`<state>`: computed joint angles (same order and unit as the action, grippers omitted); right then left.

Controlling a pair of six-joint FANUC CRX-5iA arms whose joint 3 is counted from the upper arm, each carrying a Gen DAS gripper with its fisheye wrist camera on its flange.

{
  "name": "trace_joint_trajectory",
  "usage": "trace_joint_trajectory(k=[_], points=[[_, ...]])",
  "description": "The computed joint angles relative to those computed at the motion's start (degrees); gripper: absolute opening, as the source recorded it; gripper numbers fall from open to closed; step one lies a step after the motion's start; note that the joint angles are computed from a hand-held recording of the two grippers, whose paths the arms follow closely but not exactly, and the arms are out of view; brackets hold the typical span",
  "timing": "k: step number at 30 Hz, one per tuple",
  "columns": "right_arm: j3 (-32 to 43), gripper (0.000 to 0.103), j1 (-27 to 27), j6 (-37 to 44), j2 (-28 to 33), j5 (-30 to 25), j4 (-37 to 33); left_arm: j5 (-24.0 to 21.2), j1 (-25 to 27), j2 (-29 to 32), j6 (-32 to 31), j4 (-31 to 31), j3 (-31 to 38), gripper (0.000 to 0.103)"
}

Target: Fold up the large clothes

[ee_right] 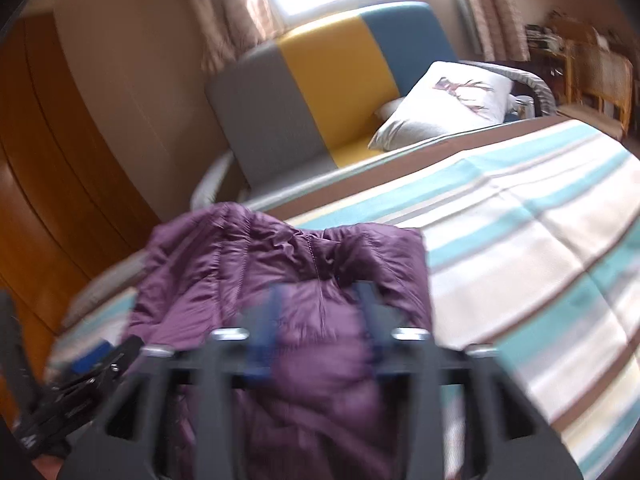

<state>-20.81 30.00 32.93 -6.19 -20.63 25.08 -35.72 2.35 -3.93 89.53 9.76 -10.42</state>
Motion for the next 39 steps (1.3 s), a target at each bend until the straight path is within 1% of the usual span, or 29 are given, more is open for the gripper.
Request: trace_joint_trajectory(k=[1, 2, 3, 4, 5, 7, 8, 10, 11, 13, 14, 16, 19, 20, 21, 23, 25, 27, 29, 30, 31, 32, 33, 34, 35, 37, 39], points=[[-2.5, 0.066, 0.0, -3.6, -1.8, 1.3, 3.2, 0.9, 1.6, -1.7, -3.4, 6.4, -3.5, 0.101], [-4.5, 0.066, 0.2, -6.2, -3.6, 1.2, 6.0, 1.3, 2.4, -2.7, -5.5, 10.3, -5.7, 0.101], [-5.0, 0.066, 0.6, -6.1, -4.5, -0.3, 5.9, 1.4, 3.3, -3.6, -7.7, 14.2, -7.8, 0.101], [-4.4, 0.066, 0.8, -3.8, -4.9, -2.2, 3.1, 1.2, 3.9, -4.3, -9.3, 17.5, -9.4, 0.101], [-3.9, 0.066, 0.9, -0.4, -5.7, -3.8, -1.7, 0.9, 4.9, -5.3, -12.2, 22.0, -11.8, 0.101], [-3.4, 0.066, 0.6, 2.9, -6.5, -5.5, -7.2, 0.1, 6.2, -6.8, -17.9, 29.8, -15.7, 0.101], [-2.6, 0.066, -0.1, 6.5, -6.7, -6.2, -12.6, -0.6, 6.4, -7.1, -19.8, 31.9, -16.7, 0.101], [-1.1, 0.066, -1.7, 12.1, -6.8, -6.6, -20.9, -1.8, 6.7, -7.4, -22.8, 34.5, -17.8, 0.101], [-0.8, 0.066, -2.0, 13.1, -6.8, -6.7, -22.8, -2.8, 7.1, -7.4, -24.7, 35.3, -17.9, 0.101], [1.0, 0.066, -2.9, 15.9, -6.0, -7.9, -26.7, -3.8, 7.1, -7.1, -26.0, 35.4, -17.4, 0.101], [2.9, 0.066, -3.7, 18.8, -4.9, -9.4, -29.9, -4.3, 7.3, -6.9, -26.6, 35.5, -17.1, 0.101], [5.2, 0.066, -4.9, 21.7, -3.2, -10.9, -33.0, -5.6, 7.6, -6.2, -27.7, 35.7, -16.1, 0.101], [9.0, 0.069, -6.8, 25.7, -0.6, -14.7, -37.1, -5.8, 7.4, -5.2, -27.5, 34.4, -14.0, 0.101], [10.3, 0.070, -7.2, 27.0, 0.4, -16.1, -38.0, -5.9, 7.1, -4.5, -26.3, 32.7, -12.6, 0.101], [11.6, 0.075, -7.5, 28.0, 1.6, -17.9, -38.1, -6.5, 7.0, -4.0, -25.8, 31.9, -11.8, 0.101], [13.7, 0.076, -8.6, 30.8, 3.3, -20.0, -40.2, -8.0, 6.3, -2.1, -25.4, 30.2, -9.6, 0.101], [15.9, 0.076, -10.8, 34.7, 4.9, -22.4, -45.2, -8.0, 5.8, -1.1, -26.1, 29.8, -8.9, 0.101], [16.7, 0.076, -12.2, 37.3, 5.7, -22.7, -48.1, -8.5, 5.5, -0.1, -26.5, 30.1, -8.4, 0.101], [16.9, 0.074, -12.1, 38.9, 6.1, -22.4, -47.8, -9.1, 5.5, 0.7, -27.3, 32.3, -8.8, 0.101], [17.8, 0.068, -12.6, 40.4, 6.7, -22.7, -48.9, -9.7, 5.7, 1.0, -28.2, 34.3, -9.3, 0.101], [18.6, 0.062, -13.8, 42.9, 7.1, -23.6, -52.5, -10.4, 5.9, 1.3, -29.3, 36.4, -9.7, 0.101], [19.0, 0.060, -14.9, 44.3, 7.4, -24.1, -55.4, -11.6, 6.1, 1.5, -32.0, 40.8, -10.8, 0.101], [19.4, 0.057, -15.4, 45.0, 7.7, -24.4, -57.1, -11.8, 6.0, 1.7, -33.0, 42.2, -11.1, 0.101], [19.8, 0.055, -16.3, 46.2, 8.1, -24.8, -59.3, -11.4, 5.5, 1.7, -33.2, 42.1, -11.1, 0.101], [19.6, 0.055, -16.4, 46.7, 8.1, -24.6, -60.0, -10.7, 5.0, 1.6, -32.6, 40.3, -10.6, 0.101], [19.5, 0.050, -16.4, 46.8, 8.0, -24.3, -60.2, -9.9, 4.2, 2.0, -31.1, 36.0, -9.2, 0.101], [18.8, 0.046, -15.8, 46.5, 7.4, -23.3, -59.5, -9.9, 3.9, 2.4, -30.8, 35.6, -9.0, 0.101]])
